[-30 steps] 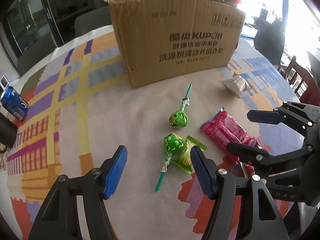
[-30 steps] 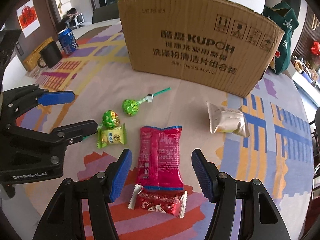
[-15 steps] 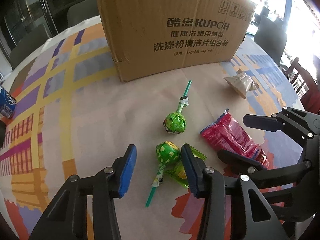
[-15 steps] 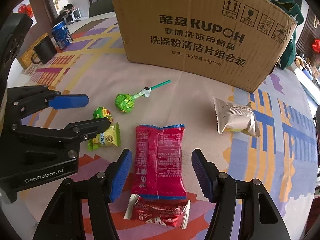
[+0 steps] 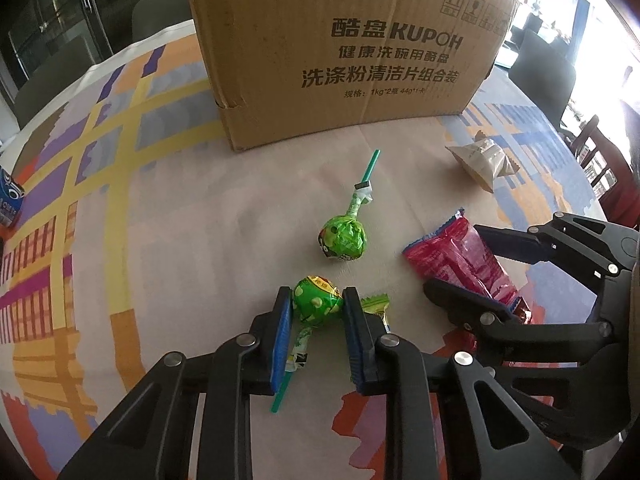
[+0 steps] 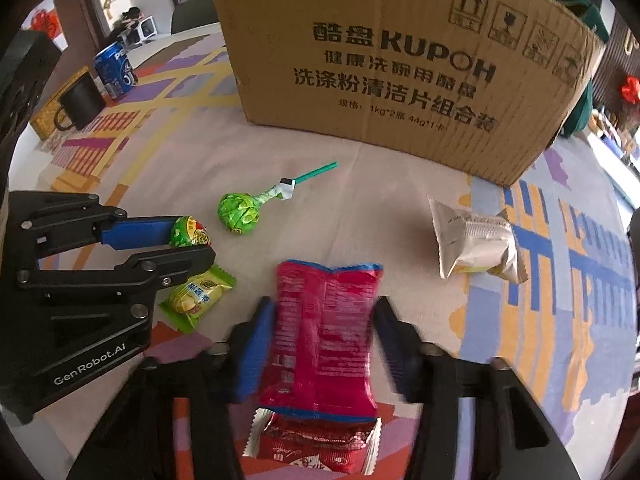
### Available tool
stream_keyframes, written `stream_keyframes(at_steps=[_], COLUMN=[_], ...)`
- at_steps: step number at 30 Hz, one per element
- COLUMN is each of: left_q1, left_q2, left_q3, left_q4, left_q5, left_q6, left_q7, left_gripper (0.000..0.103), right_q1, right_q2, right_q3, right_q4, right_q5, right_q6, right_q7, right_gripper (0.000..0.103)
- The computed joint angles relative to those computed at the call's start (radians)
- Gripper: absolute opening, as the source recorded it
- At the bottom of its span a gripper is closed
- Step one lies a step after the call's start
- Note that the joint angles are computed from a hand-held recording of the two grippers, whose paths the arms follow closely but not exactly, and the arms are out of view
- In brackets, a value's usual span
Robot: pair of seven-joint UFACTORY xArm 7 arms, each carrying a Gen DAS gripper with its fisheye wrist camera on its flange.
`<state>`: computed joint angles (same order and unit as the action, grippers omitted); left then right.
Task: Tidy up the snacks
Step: 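Carry the lollipop and pink bag over the box with both tools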
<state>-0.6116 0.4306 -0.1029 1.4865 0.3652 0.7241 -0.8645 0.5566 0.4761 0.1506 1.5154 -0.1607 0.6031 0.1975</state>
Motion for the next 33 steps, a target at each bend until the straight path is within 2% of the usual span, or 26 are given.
stream_keyframes(at_steps=[6,10,17,33], left_q1=[-0.018,-0.034,-0.038,-0.058], left_q2=[-0.015,-0.031,-0.077,-0.116], left_q3=[0.010,0.014,0.009,0.005], left_q4=[0.000,0.006,-0.008,0.069], left_q5=[0.030,0.073,0.129,0.285], left_q6=[0.016,0.040,0.030,0.044], left_q7=[-0.049,-0.093,-0.168,-0.271], left_gripper=[0.025,0.025,0.025,0.025], right_q1=[-0.017,-0.029,-0.040,-0.078], right_q2=[-0.007,-0.033,-0.087,-0.195], right_q3=[0.010,0.013,0.014,0.022], right_q4=[-0.010,-0.039,-0.082,-0.117], right_q5=[0.032,0.046,0.051,0.066], right_q6=[-0.018,-0.048,-0.102,-0.202], right_q7=[-0.014,-0.020,-0.017,-0.041], right_gripper=[0.042,0.042,0.042,0.042])
